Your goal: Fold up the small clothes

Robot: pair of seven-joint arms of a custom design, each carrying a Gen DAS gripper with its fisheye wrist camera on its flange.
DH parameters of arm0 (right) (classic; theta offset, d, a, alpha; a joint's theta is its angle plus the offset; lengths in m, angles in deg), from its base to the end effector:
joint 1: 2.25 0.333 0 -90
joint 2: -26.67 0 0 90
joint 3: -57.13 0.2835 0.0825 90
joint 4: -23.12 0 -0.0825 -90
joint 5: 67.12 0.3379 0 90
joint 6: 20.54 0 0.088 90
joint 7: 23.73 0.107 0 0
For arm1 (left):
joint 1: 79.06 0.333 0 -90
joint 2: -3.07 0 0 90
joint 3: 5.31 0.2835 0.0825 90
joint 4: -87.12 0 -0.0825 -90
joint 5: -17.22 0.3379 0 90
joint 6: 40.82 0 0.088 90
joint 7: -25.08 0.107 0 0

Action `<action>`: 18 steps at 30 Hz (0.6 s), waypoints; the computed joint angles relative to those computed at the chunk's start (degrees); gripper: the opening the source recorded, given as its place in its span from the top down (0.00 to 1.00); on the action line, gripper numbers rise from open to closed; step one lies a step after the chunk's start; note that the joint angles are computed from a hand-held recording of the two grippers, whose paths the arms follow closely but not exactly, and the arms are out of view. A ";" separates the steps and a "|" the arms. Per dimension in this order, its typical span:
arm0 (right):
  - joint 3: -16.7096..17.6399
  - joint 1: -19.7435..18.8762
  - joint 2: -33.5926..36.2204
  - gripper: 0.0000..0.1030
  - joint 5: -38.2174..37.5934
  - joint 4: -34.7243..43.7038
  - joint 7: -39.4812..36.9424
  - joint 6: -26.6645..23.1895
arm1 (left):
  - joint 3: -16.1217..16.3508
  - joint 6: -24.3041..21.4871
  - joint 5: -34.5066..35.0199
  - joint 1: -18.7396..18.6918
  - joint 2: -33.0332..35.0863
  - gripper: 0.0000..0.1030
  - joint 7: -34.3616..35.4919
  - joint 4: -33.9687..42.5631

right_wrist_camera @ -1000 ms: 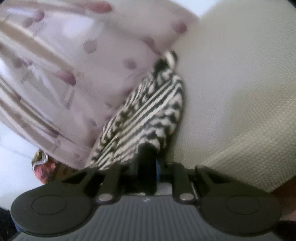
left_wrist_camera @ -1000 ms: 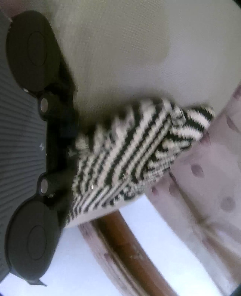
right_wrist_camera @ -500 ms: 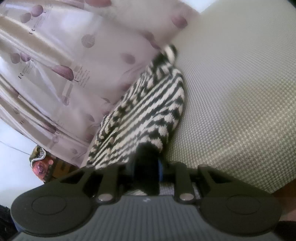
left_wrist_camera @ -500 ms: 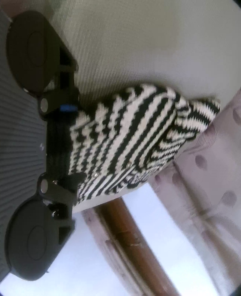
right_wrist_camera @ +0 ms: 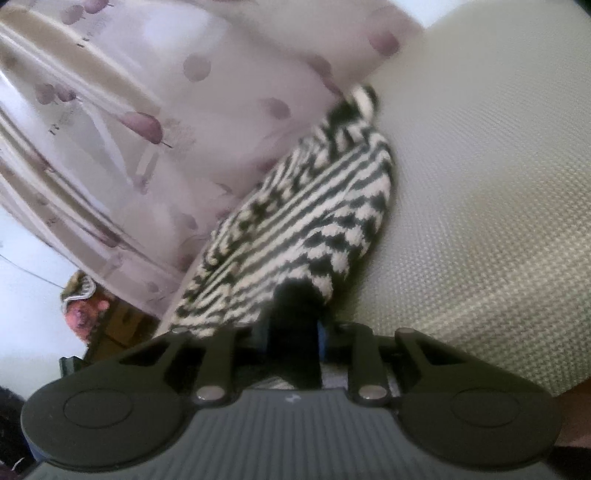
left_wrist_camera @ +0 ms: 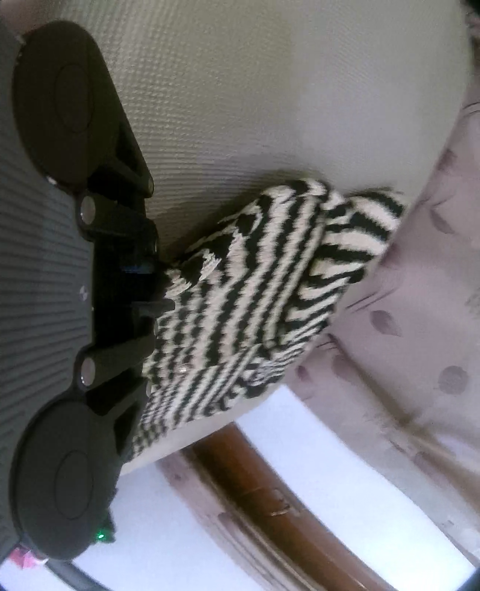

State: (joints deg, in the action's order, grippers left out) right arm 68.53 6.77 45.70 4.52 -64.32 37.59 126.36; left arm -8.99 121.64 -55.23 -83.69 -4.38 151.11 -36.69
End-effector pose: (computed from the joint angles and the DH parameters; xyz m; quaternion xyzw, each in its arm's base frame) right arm 0.6208 0.1950 0.5256 -0.5696 0.5978 0.1157 0.5521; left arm 0.5082 -0.0256 0.5058 -0.7012 0.5118 -0.4906 0.0748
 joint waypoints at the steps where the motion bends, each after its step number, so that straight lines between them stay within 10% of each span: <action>1: 0.44 -0.51 -0.17 0.79 2.09 -0.31 -1.37 0.05 | -0.17 1.10 -0.47 -0.08 0.07 0.90 -0.26 0.11; 9: -0.48 -0.65 -3.20 0.79 17.85 -4.15 -11.90 1.42 | -0.04 1.43 -3.93 0.48 -1.21 0.90 0.58 -0.43; 18: -2.01 0.53 -2.76 0.67 12.00 -3.55 -4.16 0.97 | 0.44 0.02 2.41 0.77 -0.23 0.90 -4.34 -0.45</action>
State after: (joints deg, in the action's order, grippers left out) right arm 66.52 7.30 42.95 16.52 -67.87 33.43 127.32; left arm -8.55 121.66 -52.82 -82.92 -4.61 146.77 -37.13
